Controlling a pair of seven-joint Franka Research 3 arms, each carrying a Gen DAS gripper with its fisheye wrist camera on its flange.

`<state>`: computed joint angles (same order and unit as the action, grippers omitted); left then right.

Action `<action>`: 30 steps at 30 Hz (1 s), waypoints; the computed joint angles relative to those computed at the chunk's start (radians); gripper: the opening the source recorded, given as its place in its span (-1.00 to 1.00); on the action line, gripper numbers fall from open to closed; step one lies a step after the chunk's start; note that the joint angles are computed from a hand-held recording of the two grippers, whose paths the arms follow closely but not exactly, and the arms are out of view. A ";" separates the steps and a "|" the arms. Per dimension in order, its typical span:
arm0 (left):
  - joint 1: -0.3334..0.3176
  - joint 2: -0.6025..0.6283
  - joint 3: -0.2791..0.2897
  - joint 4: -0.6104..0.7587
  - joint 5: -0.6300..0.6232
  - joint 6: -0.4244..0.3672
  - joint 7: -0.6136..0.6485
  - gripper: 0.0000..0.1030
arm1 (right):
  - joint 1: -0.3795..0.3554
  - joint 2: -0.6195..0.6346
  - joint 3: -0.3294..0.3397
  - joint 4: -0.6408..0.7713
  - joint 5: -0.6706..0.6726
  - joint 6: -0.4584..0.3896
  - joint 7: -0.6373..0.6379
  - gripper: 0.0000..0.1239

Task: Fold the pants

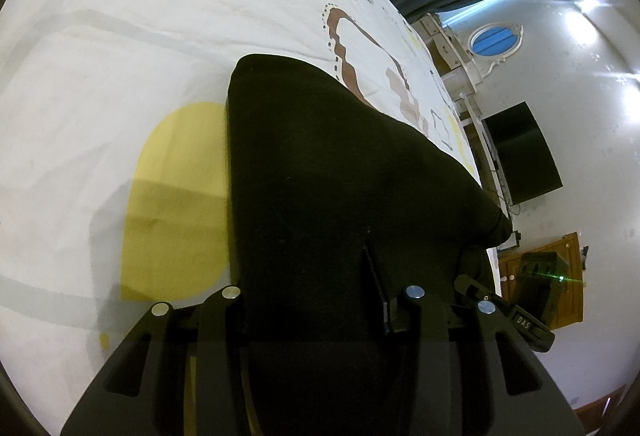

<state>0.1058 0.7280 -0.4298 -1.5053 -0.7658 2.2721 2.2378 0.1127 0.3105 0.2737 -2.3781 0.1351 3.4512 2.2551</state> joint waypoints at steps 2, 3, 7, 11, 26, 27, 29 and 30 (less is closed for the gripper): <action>0.000 0.001 0.000 0.001 0.001 0.000 0.000 -0.21 | -0.004 0.000 0.003 0.000 -0.003 0.000 0.002 -0.14; 0.000 0.001 0.000 0.001 0.001 0.000 0.000 -0.21 | -0.003 0.001 0.002 0.000 -0.003 0.000 0.003 -0.14; 0.001 0.001 -0.001 0.001 0.001 -0.001 -0.001 -0.21 | -0.002 0.001 0.001 0.002 -0.005 -0.002 0.004 -0.13; 0.001 0.001 -0.001 0.000 0.001 0.001 0.001 -0.20 | -0.012 0.000 0.007 -0.001 -0.013 0.000 0.007 -0.11; -0.004 -0.003 -0.002 -0.001 0.002 0.004 0.010 -0.07 | -0.039 0.014 0.026 0.004 -0.043 0.008 0.044 0.02; -0.003 -0.004 -0.003 -0.002 0.001 0.004 0.011 -0.04 | -0.034 0.014 0.024 0.005 -0.039 0.009 0.044 0.03; -0.005 -0.006 -0.002 -0.004 0.003 0.008 0.011 -0.03 | -0.058 0.011 0.039 -0.006 -0.058 0.015 0.055 0.05; -0.003 -0.007 -0.002 -0.005 0.003 0.009 0.013 -0.02 | -0.060 0.007 0.038 -0.011 -0.062 0.015 0.059 0.07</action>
